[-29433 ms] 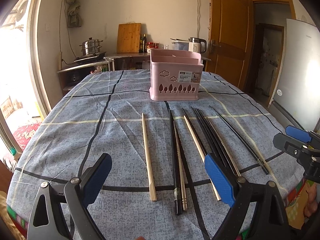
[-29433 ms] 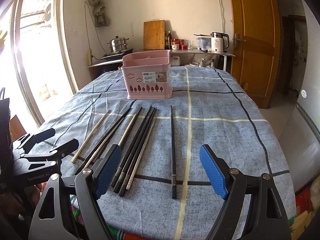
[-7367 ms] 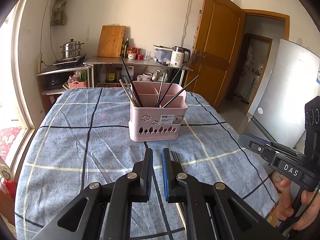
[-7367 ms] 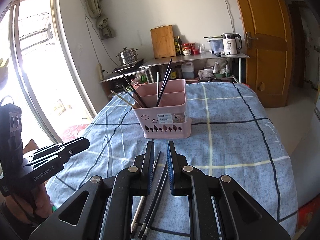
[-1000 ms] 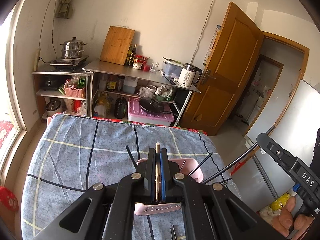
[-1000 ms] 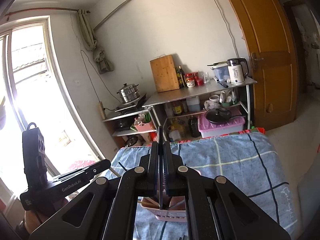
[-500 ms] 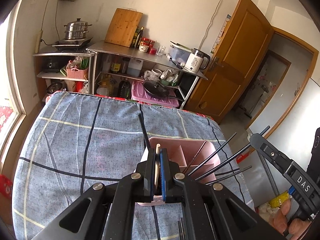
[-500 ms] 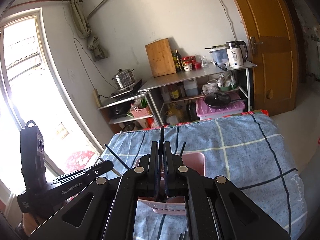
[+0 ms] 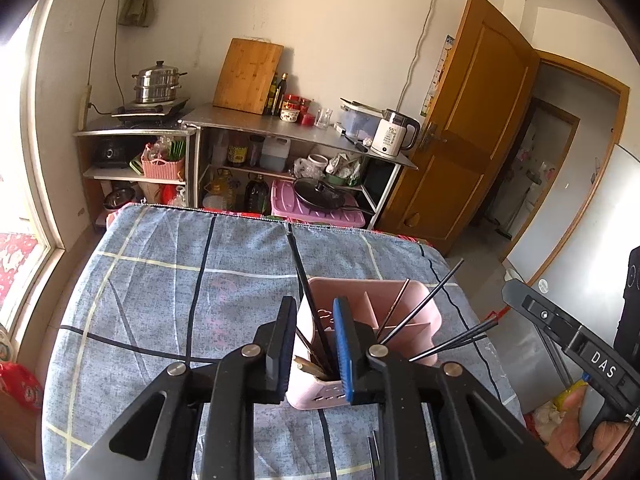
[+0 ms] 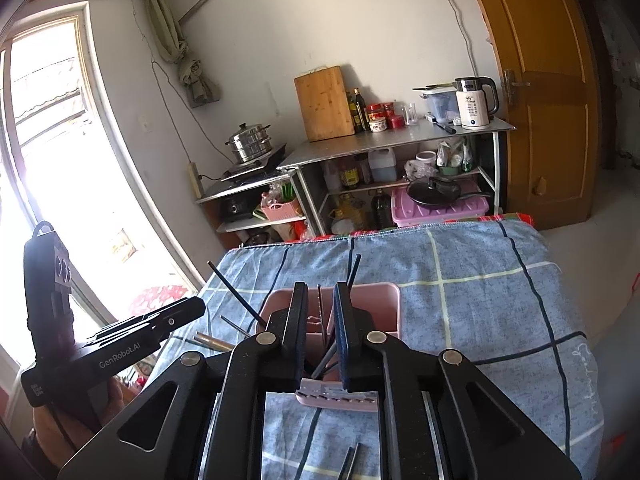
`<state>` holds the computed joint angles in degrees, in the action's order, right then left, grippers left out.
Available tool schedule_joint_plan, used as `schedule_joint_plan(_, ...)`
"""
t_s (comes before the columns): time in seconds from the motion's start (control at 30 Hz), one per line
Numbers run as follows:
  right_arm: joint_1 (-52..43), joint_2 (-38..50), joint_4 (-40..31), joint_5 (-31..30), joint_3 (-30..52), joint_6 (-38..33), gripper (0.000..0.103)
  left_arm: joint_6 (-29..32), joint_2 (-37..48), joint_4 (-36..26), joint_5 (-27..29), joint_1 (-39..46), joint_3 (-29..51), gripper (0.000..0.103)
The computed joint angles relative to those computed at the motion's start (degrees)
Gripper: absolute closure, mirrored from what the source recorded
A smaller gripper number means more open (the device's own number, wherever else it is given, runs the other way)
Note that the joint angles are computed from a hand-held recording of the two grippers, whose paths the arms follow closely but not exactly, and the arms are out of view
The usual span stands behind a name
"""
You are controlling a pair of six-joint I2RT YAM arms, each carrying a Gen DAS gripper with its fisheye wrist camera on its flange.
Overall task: Organize utensils
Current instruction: 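Lower the chopsticks into the basket and open both tools, then move both open tools back to the remaining black chopsticks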
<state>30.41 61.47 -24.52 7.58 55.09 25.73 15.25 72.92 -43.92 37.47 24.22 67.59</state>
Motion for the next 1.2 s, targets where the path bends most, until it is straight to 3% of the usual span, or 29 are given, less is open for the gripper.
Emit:
schedule_joint_plan(0.37, 9.3, -14.1, -7.2, 10.1, -7.3, 1.8, 0.089, 9.6, -15.6, -7.0, 7.0, 8.8, -9.4, 0.085)
schedule_joint_plan(0.67, 25.7, -23.0, -16.0, 23.3, -14.8, 12.0, 0.089, 26.1, -27.8, -20.4, 12.4, 18.7, -19.4, 0.085)
schedule_joint_plan(0.9, 37.2, -24.9, -22.3, 30.9, -17.8, 22.7, 0.089, 43.5, -30.1, -33.1, 15.3, 29.8, -23.1, 0.085)
schedule_joint_plan(1.2, 44.1, -25.1, -25.4, 32.8, -21.2, 31.3, 0.089, 56.9, -29.5, -40.2, 14.8, 37.2, -26.3, 0.085)
